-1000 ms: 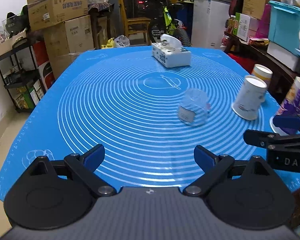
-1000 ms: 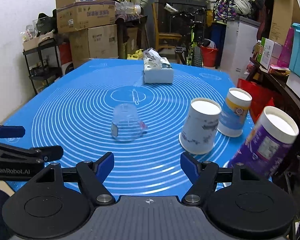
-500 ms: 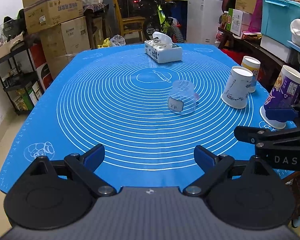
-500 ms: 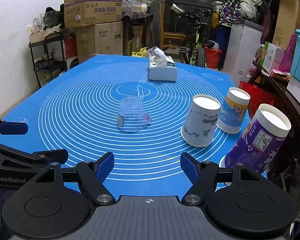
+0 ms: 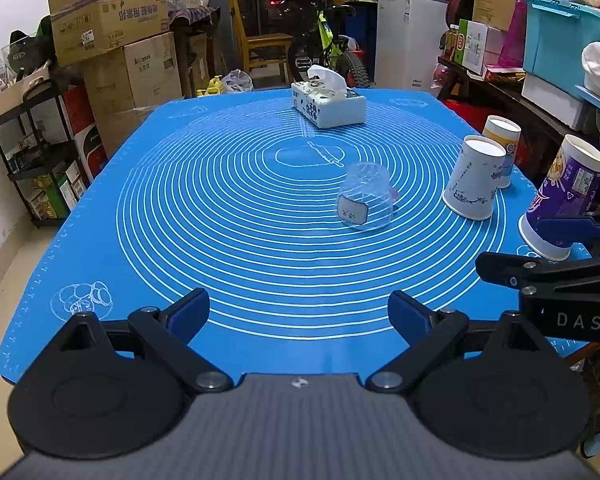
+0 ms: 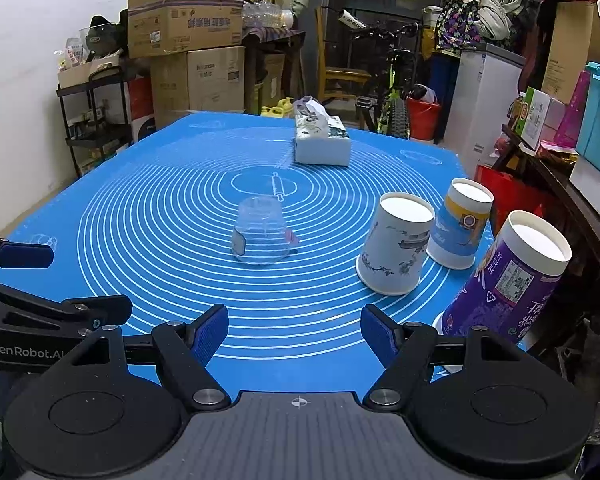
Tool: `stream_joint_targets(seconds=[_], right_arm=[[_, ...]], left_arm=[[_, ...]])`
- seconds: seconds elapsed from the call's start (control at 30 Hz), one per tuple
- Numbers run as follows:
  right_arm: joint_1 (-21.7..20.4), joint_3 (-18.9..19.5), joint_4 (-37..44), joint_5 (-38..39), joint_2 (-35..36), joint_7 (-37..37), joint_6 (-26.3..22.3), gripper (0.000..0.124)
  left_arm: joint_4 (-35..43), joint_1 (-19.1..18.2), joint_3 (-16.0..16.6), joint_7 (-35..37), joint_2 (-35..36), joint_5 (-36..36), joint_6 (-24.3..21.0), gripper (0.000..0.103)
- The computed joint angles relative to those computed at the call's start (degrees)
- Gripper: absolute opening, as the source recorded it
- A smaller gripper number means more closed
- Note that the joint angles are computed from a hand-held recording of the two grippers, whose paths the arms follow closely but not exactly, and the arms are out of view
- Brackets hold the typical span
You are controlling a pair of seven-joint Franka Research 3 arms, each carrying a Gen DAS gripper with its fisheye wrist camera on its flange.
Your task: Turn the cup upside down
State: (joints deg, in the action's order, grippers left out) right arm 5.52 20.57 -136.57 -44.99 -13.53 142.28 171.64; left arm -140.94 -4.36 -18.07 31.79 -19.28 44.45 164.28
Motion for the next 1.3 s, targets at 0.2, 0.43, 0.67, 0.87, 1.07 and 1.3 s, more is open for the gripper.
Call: stream_joint_targets(seconds=[0.2, 0.43, 0.67, 0.87, 1.07, 1.3], right_arm=[[0.13, 0.03, -0.01, -0.19, -0.07, 0.35, -0.27, 0.077], [0.61, -0.47, -0.01, 0.12, 0.07, 0.04, -0.83, 0.077], [1.39, -0.93, 0.26, 0.44, 0.07, -0.22, -1.81, 0.077], [1.78, -1.32, 0.30, 0.52, 0.12, -0.40, -1.97, 0.077], [1.83, -1.40, 0.26, 0.68, 0.07, -0.53, -1.99, 0.077], [1.91, -1.53, 0.15, 1.06, -0.06, -0.83, -2.09, 0.077]], left_arm=[[0.13, -0.19, 0.09, 0.23, 0.12, -0.21, -0.09, 0.095], [-0.03, -0.42, 0.27, 0.63, 0.20, -0.52, 0.00, 0.095], [0.02, -0.44, 0.31, 1.09, 0.40, -0.66, 0.17, 0.095], [-0.08, -0.62, 0.47, 1.54, 0.41, -0.97, 0.23, 0.095], [-0.19, -0.46, 0.26, 1.51, 0.25, -0.88, 0.33, 0.095], [-0.18, -0.43, 0.24, 1.63, 0.24, -0.94, 0.33, 0.095]])
